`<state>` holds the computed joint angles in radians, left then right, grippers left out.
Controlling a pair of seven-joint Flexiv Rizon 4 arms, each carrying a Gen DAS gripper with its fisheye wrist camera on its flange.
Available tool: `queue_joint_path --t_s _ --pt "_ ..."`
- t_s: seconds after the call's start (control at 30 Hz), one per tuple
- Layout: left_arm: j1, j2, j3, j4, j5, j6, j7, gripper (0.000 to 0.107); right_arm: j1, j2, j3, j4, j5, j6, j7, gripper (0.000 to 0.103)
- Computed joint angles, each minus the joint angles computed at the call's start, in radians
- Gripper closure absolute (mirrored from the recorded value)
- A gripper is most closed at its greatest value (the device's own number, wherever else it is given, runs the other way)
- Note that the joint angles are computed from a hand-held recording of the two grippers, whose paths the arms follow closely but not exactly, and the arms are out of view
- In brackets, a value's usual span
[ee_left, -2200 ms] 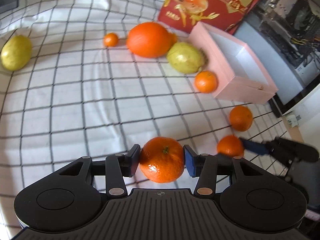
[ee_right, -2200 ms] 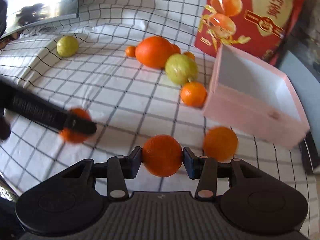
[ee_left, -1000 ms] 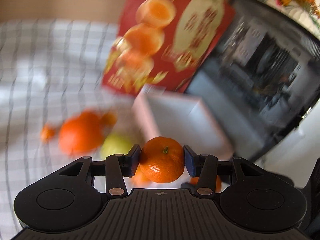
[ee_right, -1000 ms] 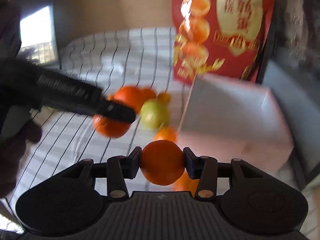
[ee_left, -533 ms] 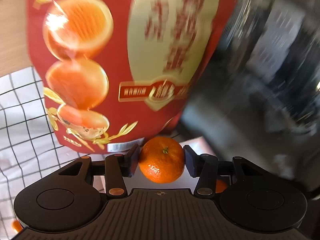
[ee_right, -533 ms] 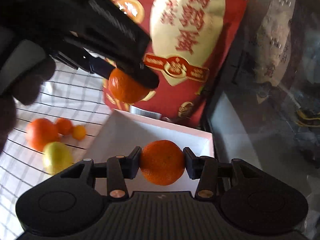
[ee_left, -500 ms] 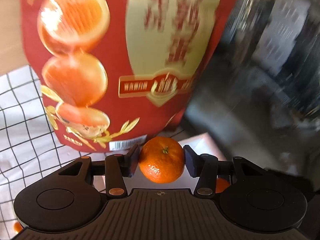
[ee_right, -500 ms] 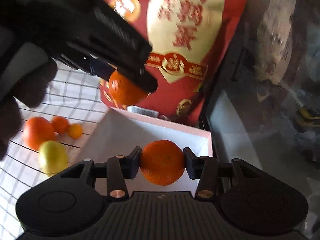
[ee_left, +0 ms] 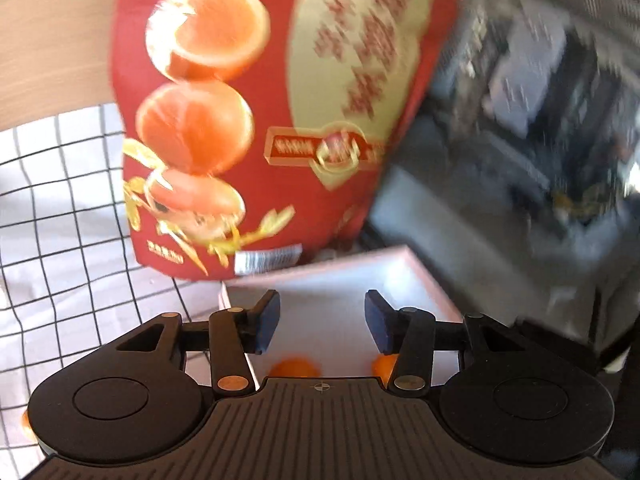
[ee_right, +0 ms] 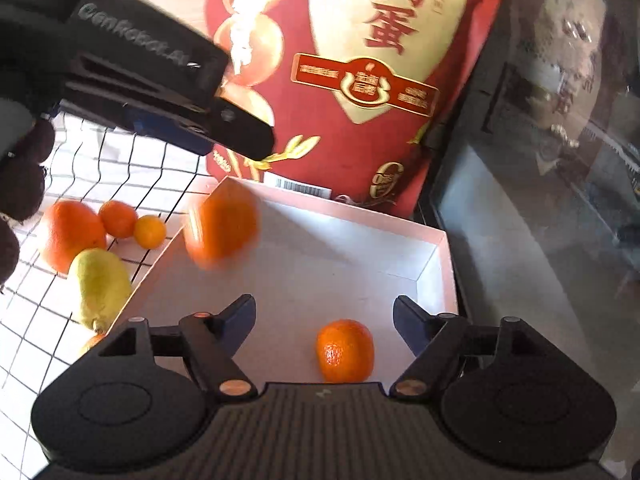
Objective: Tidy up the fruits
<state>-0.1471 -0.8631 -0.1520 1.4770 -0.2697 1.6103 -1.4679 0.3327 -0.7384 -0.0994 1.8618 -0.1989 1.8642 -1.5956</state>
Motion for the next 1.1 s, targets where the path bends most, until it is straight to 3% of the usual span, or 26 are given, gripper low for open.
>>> queue_joint_path --t_s 0.07,0.13,0.27,0.43,0.5,0.63,0.73,0.9,1.0,1.1 --pt "-0.011 0.001 0.009 0.007 -0.018 0.016 -0.032 0.055 0.094 0.0 -0.089 0.026 0.055 0.024 0.001 0.026" --pt "-0.002 0.001 -0.01 0.036 -0.042 0.094 -0.09 0.055 0.143 0.014 -0.13 0.062 0.099 0.054 -0.006 0.026" --pt "0.019 0.036 -0.037 0.11 -0.013 0.191 -0.126 0.055 0.136 0.066 -0.098 0.14 0.154 0.128 -0.032 0.023" --pt "0.109 0.118 -0.123 0.318 0.1 0.356 -0.191 0.055 0.102 0.107 -0.029 0.224 0.226 0.225 -0.04 0.019" --pt "0.091 0.162 -0.077 0.403 0.114 0.384 -0.214 0.055 0.098 0.121 -0.01 0.251 0.245 0.242 -0.045 0.018" --pt "-0.009 0.255 0.096 0.577 0.047 0.396 -0.217 0.055 0.115 0.154 0.006 0.287 0.256 0.202 -0.055 0.018" --pt "-0.011 0.3 0.152 0.703 -0.005 0.45 -0.263 0.056 0.097 0.177 0.059 0.316 0.245 0.195 -0.026 0.018" --pt "-0.141 0.316 0.321 0.82 -0.257 0.529 -0.225 0.056 0.16 0.193 0.073 0.361 0.263 0.204 -0.009 0.018" --pt "-0.193 0.294 0.375 0.848 -0.422 0.601 -0.168 0.056 0.22 0.197 0.055 0.377 0.286 0.2 -0.022 0.018" --pt "-0.134 0.286 0.357 0.851 -0.442 0.609 -0.149 0.056 0.273 0.198 0.034 0.388 0.31 0.185 -0.031 0.018"
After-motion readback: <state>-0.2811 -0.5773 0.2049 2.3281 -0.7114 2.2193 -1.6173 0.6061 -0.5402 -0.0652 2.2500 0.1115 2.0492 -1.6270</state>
